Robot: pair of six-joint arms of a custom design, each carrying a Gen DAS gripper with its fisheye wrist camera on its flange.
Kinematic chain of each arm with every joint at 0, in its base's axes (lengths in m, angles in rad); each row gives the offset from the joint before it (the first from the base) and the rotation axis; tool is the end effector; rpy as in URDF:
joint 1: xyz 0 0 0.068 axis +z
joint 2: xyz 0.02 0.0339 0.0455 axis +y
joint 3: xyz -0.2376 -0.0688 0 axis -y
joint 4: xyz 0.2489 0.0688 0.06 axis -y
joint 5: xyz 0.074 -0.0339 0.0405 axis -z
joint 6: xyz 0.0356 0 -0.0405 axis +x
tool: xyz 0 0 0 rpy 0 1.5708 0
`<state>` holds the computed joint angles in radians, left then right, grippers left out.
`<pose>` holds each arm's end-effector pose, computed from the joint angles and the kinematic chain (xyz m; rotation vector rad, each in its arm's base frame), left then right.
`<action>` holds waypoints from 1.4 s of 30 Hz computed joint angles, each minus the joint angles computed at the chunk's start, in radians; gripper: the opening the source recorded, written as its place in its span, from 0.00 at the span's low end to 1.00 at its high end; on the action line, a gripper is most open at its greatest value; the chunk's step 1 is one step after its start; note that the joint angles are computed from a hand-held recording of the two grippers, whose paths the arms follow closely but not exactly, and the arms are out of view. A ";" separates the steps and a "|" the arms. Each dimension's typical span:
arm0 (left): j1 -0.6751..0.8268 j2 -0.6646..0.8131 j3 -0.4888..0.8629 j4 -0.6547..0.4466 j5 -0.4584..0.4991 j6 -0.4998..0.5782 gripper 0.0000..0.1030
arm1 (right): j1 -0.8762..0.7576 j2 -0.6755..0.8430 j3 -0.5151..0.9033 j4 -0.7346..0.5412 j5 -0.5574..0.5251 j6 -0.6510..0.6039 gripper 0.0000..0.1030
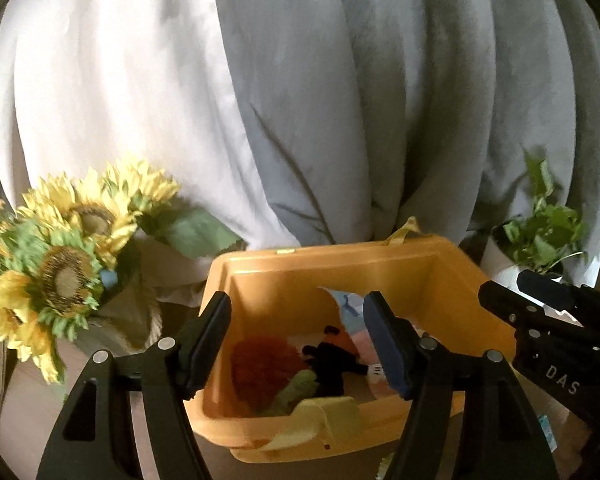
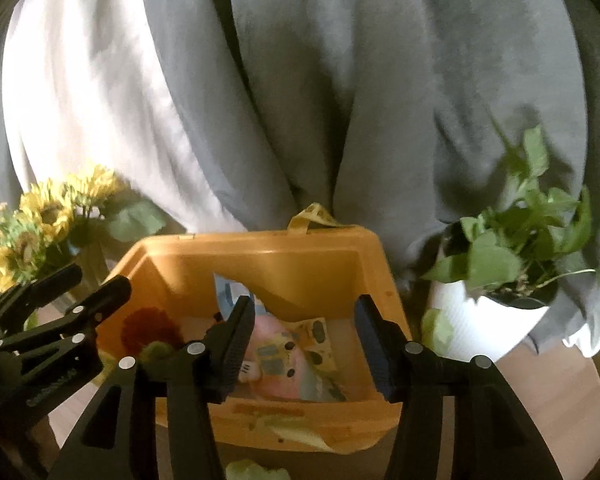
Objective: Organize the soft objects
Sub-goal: 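Open both tools to drop the pompom and printed bag into the crate, then move both tools back down toward the soft items beside the crate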
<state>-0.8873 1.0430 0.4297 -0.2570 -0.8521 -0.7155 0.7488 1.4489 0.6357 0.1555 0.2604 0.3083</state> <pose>0.1478 -0.1391 0.1501 -0.1645 2.0938 0.1105 0.2198 0.1917 0.1435 -0.3448 2.1919 0.2981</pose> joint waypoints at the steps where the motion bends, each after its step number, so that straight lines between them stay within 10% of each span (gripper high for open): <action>1: -0.025 -0.017 0.008 -0.037 -0.017 -0.023 0.66 | 0.004 -0.027 -0.014 -0.007 0.004 0.004 0.52; 14: -0.351 0.010 0.160 -0.528 -0.211 -0.477 0.66 | 0.114 -0.390 -0.141 -0.211 0.168 0.105 0.56; 28: -0.668 0.331 0.381 -1.023 -0.215 -1.144 0.66 | 0.254 -0.773 -0.257 -0.513 0.333 0.233 0.60; 42: -0.798 0.554 0.446 -1.084 -0.094 -1.416 0.67 | 0.381 -0.940 -0.349 -0.673 0.402 0.330 0.63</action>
<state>-1.6852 1.5966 0.8762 -1.3415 -0.9457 -2.1312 1.1296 0.5086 0.2869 -0.5171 0.6619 0.6387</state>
